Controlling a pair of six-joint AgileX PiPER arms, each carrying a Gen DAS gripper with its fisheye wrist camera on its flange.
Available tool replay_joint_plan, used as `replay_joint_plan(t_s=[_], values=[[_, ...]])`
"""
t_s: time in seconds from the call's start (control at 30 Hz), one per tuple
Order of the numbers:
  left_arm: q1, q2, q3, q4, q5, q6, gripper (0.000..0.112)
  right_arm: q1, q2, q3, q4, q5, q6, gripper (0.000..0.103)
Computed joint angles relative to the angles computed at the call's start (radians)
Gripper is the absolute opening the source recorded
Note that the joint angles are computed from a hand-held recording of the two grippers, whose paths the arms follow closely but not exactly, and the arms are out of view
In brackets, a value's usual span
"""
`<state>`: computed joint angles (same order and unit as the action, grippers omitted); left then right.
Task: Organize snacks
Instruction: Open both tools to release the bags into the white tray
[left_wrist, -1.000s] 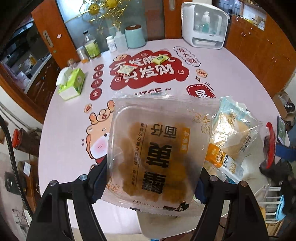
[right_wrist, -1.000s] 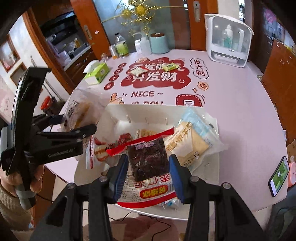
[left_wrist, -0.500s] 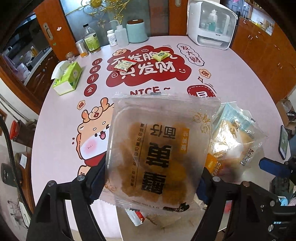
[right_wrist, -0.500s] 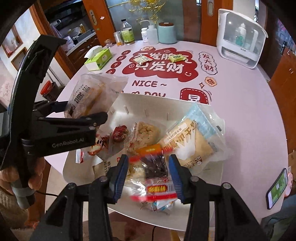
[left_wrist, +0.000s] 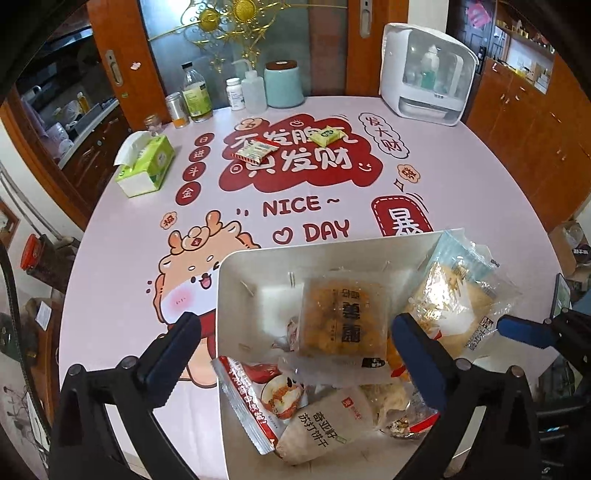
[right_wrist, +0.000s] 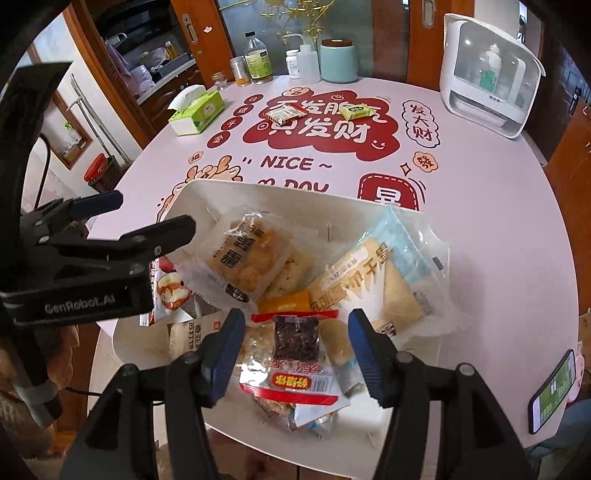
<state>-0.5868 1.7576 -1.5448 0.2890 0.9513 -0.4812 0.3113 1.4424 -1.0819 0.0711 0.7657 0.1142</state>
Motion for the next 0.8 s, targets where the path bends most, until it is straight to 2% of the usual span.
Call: replay_joint_plan(t_s=[0.43, 0.6, 0.8], values=[[-0.061, -0.060, 0.055, 0.090, 0.007, -0.157, 0.102, -0.081, -0.017, -0.019, 0.093, -0.007, -0.185, 0.063], [-0.088, -0.060, 0.027, 0.111, 0.054, -0.174, 0.102, -0.118, -0.026, -0.018, 0.149, 0.000, -0.252, 0.063], [-0.131, -0.070, -0.053, 0.207, 0.151, -0.188, 0.102, -0.178, -0.029, -0.046, 0.219, 0.023, -0.343, 0.063]])
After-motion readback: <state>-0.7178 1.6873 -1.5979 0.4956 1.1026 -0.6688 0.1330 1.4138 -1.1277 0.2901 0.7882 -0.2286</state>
